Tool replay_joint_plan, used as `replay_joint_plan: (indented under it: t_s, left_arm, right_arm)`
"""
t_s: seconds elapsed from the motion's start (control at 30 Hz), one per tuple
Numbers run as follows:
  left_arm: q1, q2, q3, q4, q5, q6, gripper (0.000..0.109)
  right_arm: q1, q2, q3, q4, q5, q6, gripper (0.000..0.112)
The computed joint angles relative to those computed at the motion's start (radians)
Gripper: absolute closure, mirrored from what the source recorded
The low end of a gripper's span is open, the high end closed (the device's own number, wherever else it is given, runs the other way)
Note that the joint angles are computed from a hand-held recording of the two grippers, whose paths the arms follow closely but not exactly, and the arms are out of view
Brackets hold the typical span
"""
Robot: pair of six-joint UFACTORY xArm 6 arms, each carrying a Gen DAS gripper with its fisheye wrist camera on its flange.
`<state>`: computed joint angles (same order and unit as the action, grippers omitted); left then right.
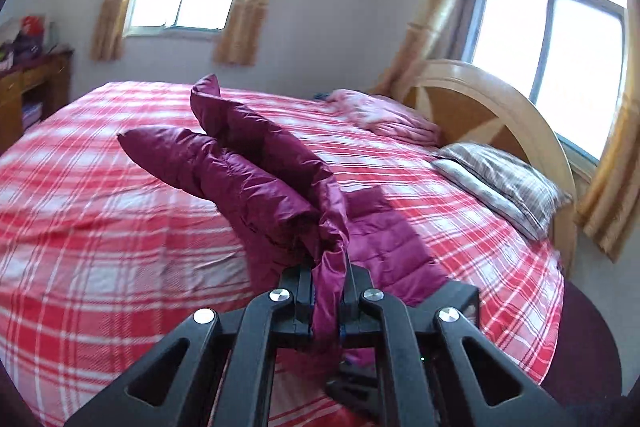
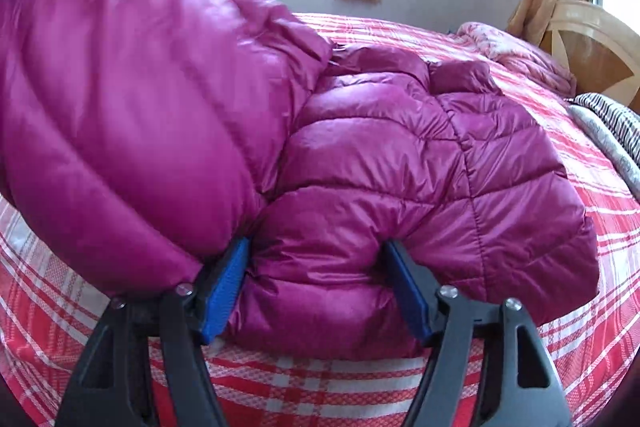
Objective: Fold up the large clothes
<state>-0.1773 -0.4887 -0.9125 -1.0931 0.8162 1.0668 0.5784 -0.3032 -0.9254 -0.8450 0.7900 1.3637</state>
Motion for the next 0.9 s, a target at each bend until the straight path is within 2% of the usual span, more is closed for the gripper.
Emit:
replay_joint_plan:
  t_s: [0.07,0.13,0.17,0.23,0.33,0.43,0.57,0.67,0.77,0.9]
  left_arm:
    - [-0.064,0.002,-0.010,0.010,-0.029,0.026,0.102]
    - [-0.085,-0.008,-0.010,0.018,-0.018,0.042,0.102]
    - [-0.112,0.005,-0.025,0.026,-0.017,0.045,0.102]
    - [-0.160,0.027,-0.044,0.050,-0.034,0.046,0.102]
    - [-0.220,0.065,-0.065,0.079,-0.046,0.032,0.102]
    - [-0.309,0.080,-0.047,0.103,-0.117,0.039,0.102]
    - [-0.415,0.159,-0.052,0.133,-0.196,0.038,0.102]
    - [-0.468,0.234,-0.066,0.136,-0.233,0.078,0.102]
    - [-0.474,0.313,-0.101,0.116,-0.184,0.119,0.100]
    - [-0.473,0.305,-0.085,0.084,-0.171,0.160,0.097]
  right_arm:
    - [-0.024,-0.059,0.052,0.040,-0.060,-0.006,0.039]
    - [-0.034,-0.126,0.099,0.064,-0.079,-0.001,0.038]
    - [-0.028,-0.167,0.122,0.050,-0.069,0.025,0.037]
    - [-0.012,-0.255,0.170,0.008,-0.033,0.087,0.028]
    - [-0.014,-0.370,0.233,-0.007,0.019,0.136,0.025]
    - [-0.086,-0.460,0.283,0.038,0.060,0.129,0.025]
    - [-0.224,-0.536,0.347,0.114,0.032,0.093,0.025]
    - [-0.268,-0.588,0.393,0.134,0.084,0.118,0.025]
    - [-0.340,-0.631,0.461,0.233,0.002,0.086,0.025]
    - [-0.373,-0.636,0.480,0.262,-0.009,0.039,0.025]
